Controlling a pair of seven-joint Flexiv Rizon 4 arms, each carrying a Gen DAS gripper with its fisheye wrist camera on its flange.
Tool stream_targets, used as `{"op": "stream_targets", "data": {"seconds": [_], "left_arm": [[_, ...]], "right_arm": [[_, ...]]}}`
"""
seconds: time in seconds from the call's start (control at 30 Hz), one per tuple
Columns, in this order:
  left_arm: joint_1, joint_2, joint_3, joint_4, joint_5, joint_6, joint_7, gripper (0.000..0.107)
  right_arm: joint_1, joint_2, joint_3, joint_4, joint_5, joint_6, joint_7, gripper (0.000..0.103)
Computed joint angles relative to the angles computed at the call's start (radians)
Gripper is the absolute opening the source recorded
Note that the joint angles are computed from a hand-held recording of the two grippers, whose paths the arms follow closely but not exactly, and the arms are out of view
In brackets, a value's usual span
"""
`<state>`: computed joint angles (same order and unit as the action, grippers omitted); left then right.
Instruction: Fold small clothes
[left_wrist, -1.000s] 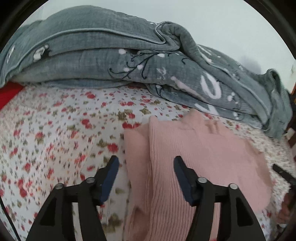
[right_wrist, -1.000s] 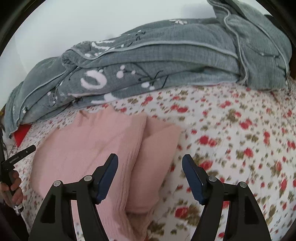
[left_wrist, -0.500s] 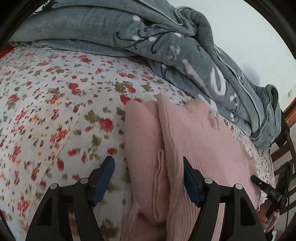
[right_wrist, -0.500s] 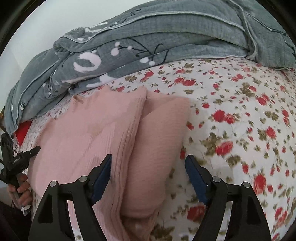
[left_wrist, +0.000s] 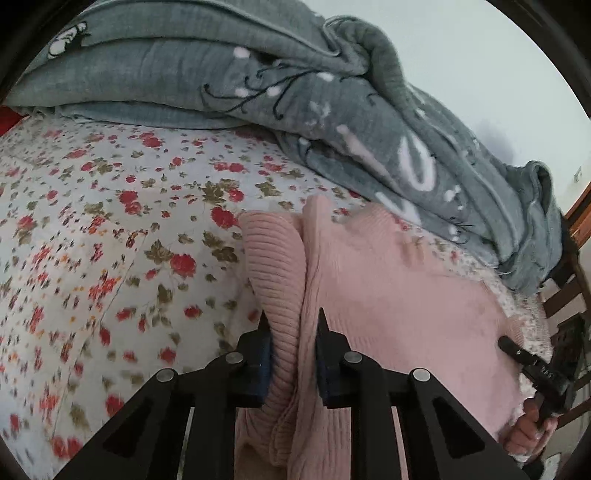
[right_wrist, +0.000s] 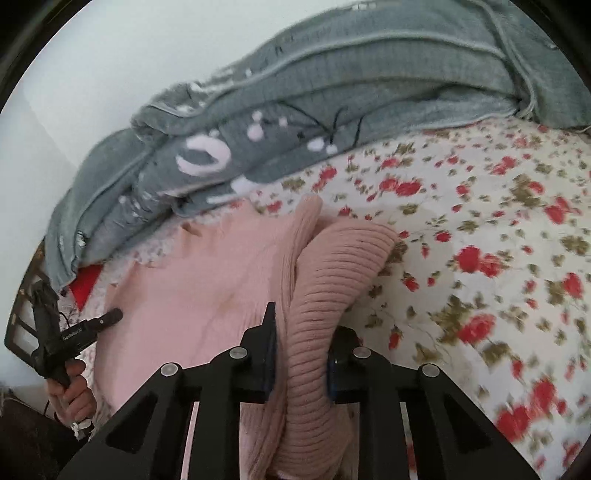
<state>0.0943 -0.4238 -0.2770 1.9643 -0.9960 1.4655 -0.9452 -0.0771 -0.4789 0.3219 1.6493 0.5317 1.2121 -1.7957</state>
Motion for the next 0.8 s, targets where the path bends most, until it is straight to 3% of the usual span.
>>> {"op": "stream_targets", "data": {"seconds": [0.1,0.27,0.43,0.57,0.7,0.73,0.8], "left_arm": [[0.008,0.064,-0.037,0.058,-0.102,-0.016,0.069,0.019],[-0.086,0.159,0.028,0.165,-0.134,-0.017,0.059,0.019],[-0.185,0.235,0.032,0.262,-0.308,0.068,0.204,0.019],[-0.252,0.2,0.093,0.273,-0.228,0.14,0.133,0.022],[-0.283,0.168,0.193,0.271,0.017,0.134,-0.063,0.039],[-0.287,0.165,0.212,0.27,0.061,0.134,-0.089,0.046],[-0.234,0.176,0.16,0.283,0.055,0.154,-0.054,0.05]], "right_arm": [[0.001,0.07,-0.005,0.075,-0.009,0.023,-0.019,0.021],[-0.014,0.191,-0.019,0.192,0.023,-0.002,-0.07,0.021],[-0.028,0.293,-0.041,0.275,0.132,-0.04,-0.211,0.021],[0.038,0.28,-0.1,0.313,0.098,0.004,-0.189,0.024],[0.103,0.238,-0.147,0.349,-0.034,0.093,-0.048,0.046],[0.089,0.237,-0.135,0.348,-0.033,0.098,-0.054,0.046],[0.074,0.249,-0.13,0.356,-0.047,0.108,-0.044,0.048]]}}
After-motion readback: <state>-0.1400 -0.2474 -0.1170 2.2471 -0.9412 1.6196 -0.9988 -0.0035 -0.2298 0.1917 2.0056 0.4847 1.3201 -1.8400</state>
